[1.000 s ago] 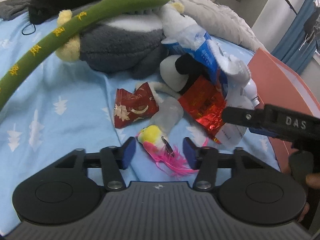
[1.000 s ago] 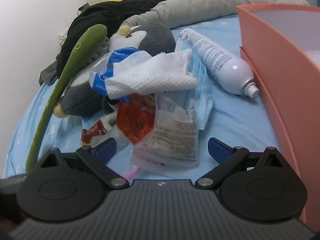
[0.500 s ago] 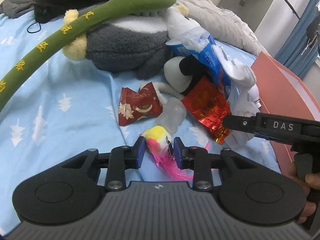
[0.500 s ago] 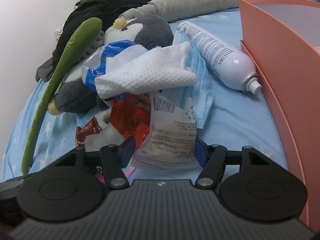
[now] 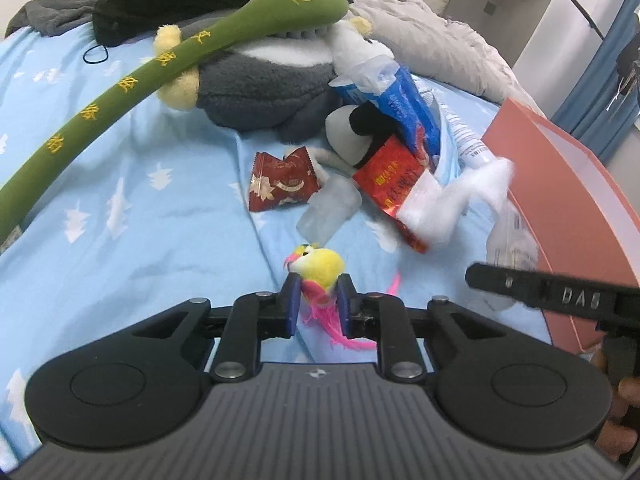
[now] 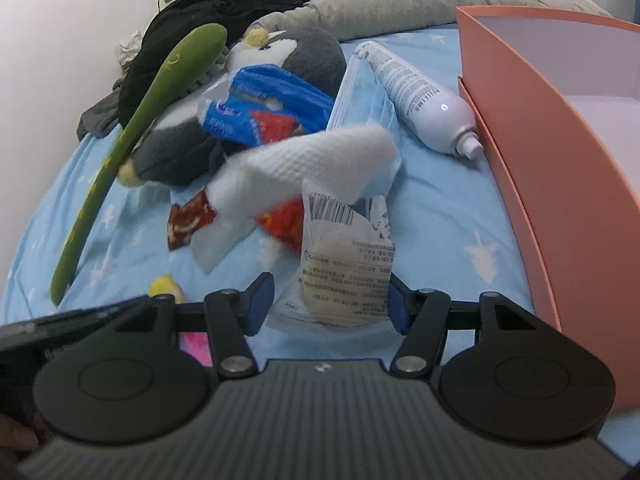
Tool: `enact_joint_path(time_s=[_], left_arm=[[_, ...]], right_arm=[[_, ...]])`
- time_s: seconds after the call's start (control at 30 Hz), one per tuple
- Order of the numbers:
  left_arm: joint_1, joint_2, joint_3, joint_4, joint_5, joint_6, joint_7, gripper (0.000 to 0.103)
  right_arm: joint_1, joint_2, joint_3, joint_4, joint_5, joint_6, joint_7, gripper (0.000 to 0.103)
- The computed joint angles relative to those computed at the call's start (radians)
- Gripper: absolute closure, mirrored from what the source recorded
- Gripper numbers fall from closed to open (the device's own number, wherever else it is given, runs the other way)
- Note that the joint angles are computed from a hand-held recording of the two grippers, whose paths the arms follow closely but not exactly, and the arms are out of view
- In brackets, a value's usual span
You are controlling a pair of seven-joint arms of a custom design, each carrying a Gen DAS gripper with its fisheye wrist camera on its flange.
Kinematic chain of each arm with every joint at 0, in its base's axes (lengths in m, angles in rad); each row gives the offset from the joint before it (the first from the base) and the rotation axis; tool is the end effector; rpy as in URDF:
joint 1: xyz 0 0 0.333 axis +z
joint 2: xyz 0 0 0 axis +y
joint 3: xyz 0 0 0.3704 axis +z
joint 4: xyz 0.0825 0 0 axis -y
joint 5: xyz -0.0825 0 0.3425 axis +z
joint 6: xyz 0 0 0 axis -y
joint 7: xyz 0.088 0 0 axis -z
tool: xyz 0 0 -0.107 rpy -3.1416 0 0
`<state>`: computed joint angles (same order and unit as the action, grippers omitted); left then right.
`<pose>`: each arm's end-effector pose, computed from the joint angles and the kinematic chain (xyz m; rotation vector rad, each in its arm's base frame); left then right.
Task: Organize soft objects
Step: 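Grasp the yellow chick toy with the left tool while the right tool grasps the clear labeled packet, then carry the chick toy and packet over the pink box and open both tools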
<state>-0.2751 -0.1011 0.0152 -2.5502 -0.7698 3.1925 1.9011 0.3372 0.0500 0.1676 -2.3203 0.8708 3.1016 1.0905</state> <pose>0.4456 -0.0511 0.4628 -2.0547 1.6921 -0.9016 0.4817 0.1917 0.4690 -1.8071 1.5972 -0.2688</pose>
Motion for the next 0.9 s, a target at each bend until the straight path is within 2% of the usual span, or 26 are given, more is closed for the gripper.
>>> enact_joint_path(time_s=[0.13, 0.27, 0.33, 0.47, 0.9], left_arm=[[0.084, -0.056, -0.083, -0.057, 0.143, 0.002, -0.14, 0.081], [0.125, -0.106, -0.13, -0.102, 0.23, 0.002, -0.236, 0.081], [0.185, -0.132, -0.187, -0.122, 0.287, -0.005, -0.298, 0.081], [0.209, -0.179, -0.209, -0.14, 0.349, -0.023, -0.367, 0.081], [0.182, -0.297, -0.204, -0.121, 0.513, -0.056, -0.529, 0.081]], right_arm=[[0.014, -0.052, -0.018, -0.057, -0.031, -0.03, 0.026, 0.042], [0.047, -0.107, -0.048, -0.123, -0.046, -0.03, 0.041, 0.042], [0.068, -0.129, -0.068, -0.149, -0.041, -0.029, 0.045, 0.042], [0.101, -0.17, -0.101, -0.193, -0.04, -0.022, 0.06, 0.042], [0.156, -0.312, -0.187, -0.257, -0.281, 0.002, 0.228, 0.042]])
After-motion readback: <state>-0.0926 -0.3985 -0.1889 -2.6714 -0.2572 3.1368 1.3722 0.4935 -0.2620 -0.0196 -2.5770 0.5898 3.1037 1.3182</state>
